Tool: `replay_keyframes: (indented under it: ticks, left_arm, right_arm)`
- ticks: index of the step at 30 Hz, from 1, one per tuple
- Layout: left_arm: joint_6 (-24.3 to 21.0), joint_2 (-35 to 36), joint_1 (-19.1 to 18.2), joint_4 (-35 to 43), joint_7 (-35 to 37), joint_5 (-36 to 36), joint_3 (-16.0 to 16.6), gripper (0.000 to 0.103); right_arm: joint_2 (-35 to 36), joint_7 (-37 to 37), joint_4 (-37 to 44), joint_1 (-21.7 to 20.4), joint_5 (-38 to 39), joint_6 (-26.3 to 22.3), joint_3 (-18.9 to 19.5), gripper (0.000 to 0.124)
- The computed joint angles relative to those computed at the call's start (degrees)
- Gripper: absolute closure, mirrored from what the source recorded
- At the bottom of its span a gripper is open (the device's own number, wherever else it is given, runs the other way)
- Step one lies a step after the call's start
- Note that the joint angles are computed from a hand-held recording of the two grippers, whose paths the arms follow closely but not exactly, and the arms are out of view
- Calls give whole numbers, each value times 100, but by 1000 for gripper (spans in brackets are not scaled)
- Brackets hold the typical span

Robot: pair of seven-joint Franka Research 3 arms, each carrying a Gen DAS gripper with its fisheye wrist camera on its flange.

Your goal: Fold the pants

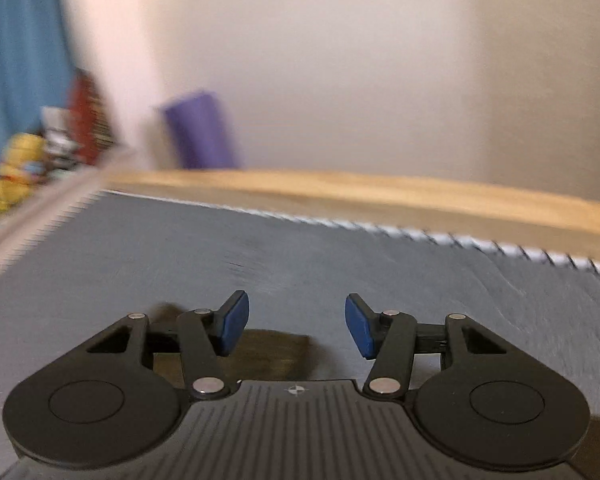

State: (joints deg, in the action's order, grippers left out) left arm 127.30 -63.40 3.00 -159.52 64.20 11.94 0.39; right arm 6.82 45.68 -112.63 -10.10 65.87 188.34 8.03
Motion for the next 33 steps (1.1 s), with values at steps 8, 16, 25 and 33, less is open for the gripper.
replay_keyframes:
  ticks: [8,16,25,33]
  left_arm:
    - [18,-653,-160,4,-357,139,-316,42]
    - [340,-930,-227,-92,-681,320,-410,41]
    - [559,-905,-321,-133,-862,644,-655,31]
    - [532,-746,-291,-181,-876,816,-583,31]
  right_arm:
    - [-3005,-2969,-1622,21,2259,-2498,-80,62]
    - [-5024,-2434,-2531,698,1224,-3705,-775,53]
    - [-5840,-2658,-3298,1517,1043,-3451,-1132,41]
    - [-5627,-4527,-3697,2753,2143,-2447,-1489,32]
